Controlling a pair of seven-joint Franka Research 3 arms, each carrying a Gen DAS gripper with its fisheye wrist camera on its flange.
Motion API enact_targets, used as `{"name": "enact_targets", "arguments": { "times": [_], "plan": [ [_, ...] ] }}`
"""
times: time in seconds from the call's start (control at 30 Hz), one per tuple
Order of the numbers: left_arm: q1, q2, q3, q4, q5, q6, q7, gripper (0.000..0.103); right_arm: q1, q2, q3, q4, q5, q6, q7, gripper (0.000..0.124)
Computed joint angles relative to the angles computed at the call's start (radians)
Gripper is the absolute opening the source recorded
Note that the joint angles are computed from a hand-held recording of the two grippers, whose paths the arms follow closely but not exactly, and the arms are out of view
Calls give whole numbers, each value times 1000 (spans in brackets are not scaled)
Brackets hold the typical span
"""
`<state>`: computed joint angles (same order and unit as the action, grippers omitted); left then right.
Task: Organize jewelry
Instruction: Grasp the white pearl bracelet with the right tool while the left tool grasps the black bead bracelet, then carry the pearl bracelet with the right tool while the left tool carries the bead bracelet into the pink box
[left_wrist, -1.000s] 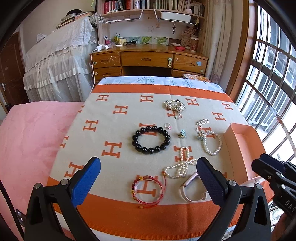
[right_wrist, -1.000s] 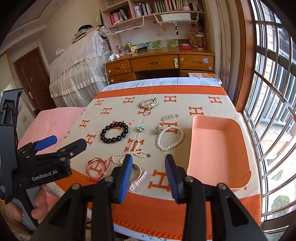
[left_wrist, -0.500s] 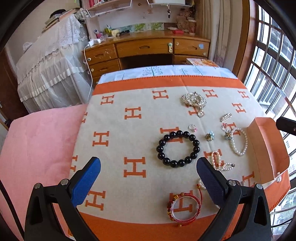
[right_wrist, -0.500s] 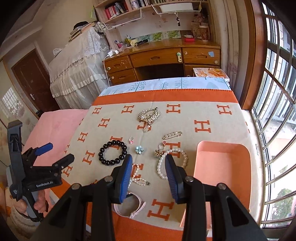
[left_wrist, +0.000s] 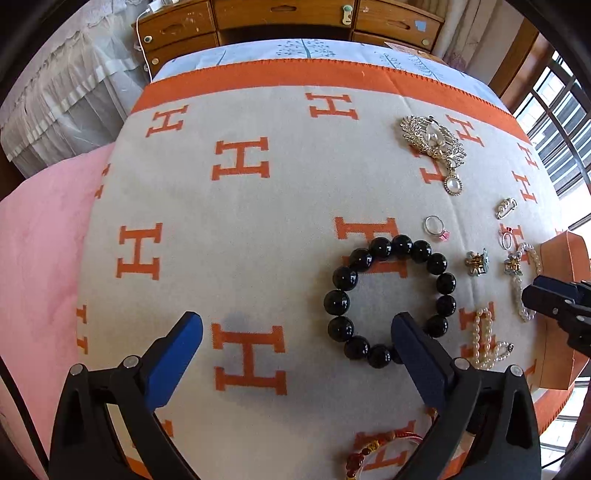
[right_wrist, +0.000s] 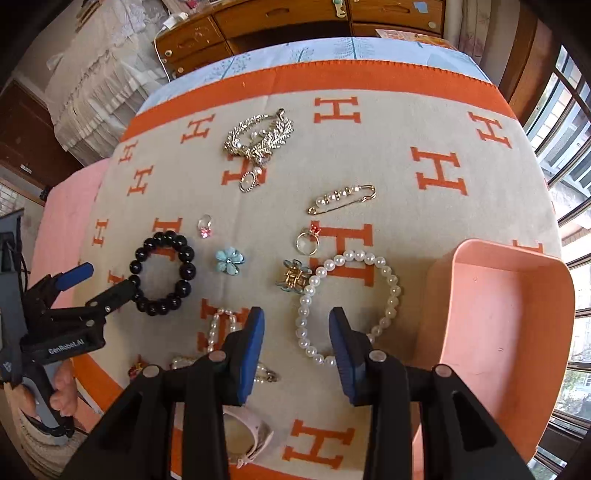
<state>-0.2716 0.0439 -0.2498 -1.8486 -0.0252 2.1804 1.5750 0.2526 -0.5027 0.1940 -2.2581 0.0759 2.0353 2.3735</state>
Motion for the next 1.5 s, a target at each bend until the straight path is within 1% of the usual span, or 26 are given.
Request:
{"name": "enact_targets", "arguments": {
  "times": [0.03, 0.1, 0.13, 0.2, 0.23, 0.3, 0.33, 0.37, 0.4, 0.43, 0.47, 0.5, 0.53, 0.63, 0.8, 0.83, 0.93, 1.0, 1.07, 1.2, 1.37, 1.5],
  "plan": [
    [-1, 11, -1, 12, 3, -11, 4, 95, 0, 16, 3, 9, -8, -13, -6, 34],
    [-2, 32, -3, 35, 6, -35, 18, 94, 4, 44, 2, 26, -18, -36, -24, 26],
    [-3, 40, -5, 44, 11, -44, 24, 93, 2, 51, 14, 34, -49, -37, -23, 25],
    [-8, 67, -8, 71, 32, -64, 29, 88, 8, 73, 20, 57, -78, -61, -39, 20],
    [-10, 80, -11, 84, 35, -78, 33, 82, 11, 83, 24, 64, -95, -66, -42, 16],
    [-6, 89, -14, 99, 16, -85, 55, 78, 19, 89, 22, 65, -104, -64, -45, 8],
    [-4, 88, -15, 101, 6, -87, 72, 71, 25, 83, 10, 53, -84, -46, -50, 8],
    [-3, 86, -17, 100, 1, -84, 87, 59, 29, 77, 0, 45, -66, -33, -57, 8],
    [-2, 81, -18, 100, -7, -82, 98, 50, 30, 68, -6, 35, -53, -17, -62, 8],
    [-1, 77, -18, 102, -16, -86, 106, 24, 31, 52, -11, 17, -41, 4, -63, 8],
    [5, 80, -18, 115, -53, -112, 123, 13, 29, 32, -13, -1, -30, 25, -61, 7],
    [10, 85, -17, 127, -84, -136, 128, 13, 29, 6, -17, -23, -15, 55, -62, 7],
    [11, 80, -17, 122, -94, -134, 123, 13, 29, -18, -20, -34, 2, 77, -62, 7],
    [8, 40, -17, 83, -103, -97, 122, 12, 20, -104, -20, -77, 37, 148, -61, 7],
    [-1, -55, -11, 42, -166, -36, 147, 12, -18, -207, 16, -76, 31, 195, -34, 7],
    [-14, -82, -17, 25, -178, -19, 138, 12, -25, -235, 20, -82, 29, 200, -29, 7],
    [-37, -116, -14, 41, -204, 1, 152, 12, -49, -301, 34, -87, 22, 214, -15, 7],
    [-59, -125, -22, 58, -205, 24, 145, 12, -72, -354, 48, -96, 5, 208, -3, 7],
    [-74, -155, -18, 56, -226, 33, 163, 12, -91, -410, 57, -113, -7, 196, 6, 7],
    [-117, -162, -34, 86, -235, 55, 167, 12, -131, -509, 65, -153, -23, 152, 24, 7],
    [-174, -151, -63, 126, -246, 55, 177, 13, -161, -634, 54, -225, -10, 75, 47, 7],
    [-220, -111, -94, 174, -240, 40, 185, 13, -170, -721, 45, -289, 15, 23, 58, 8]
  ]
}}
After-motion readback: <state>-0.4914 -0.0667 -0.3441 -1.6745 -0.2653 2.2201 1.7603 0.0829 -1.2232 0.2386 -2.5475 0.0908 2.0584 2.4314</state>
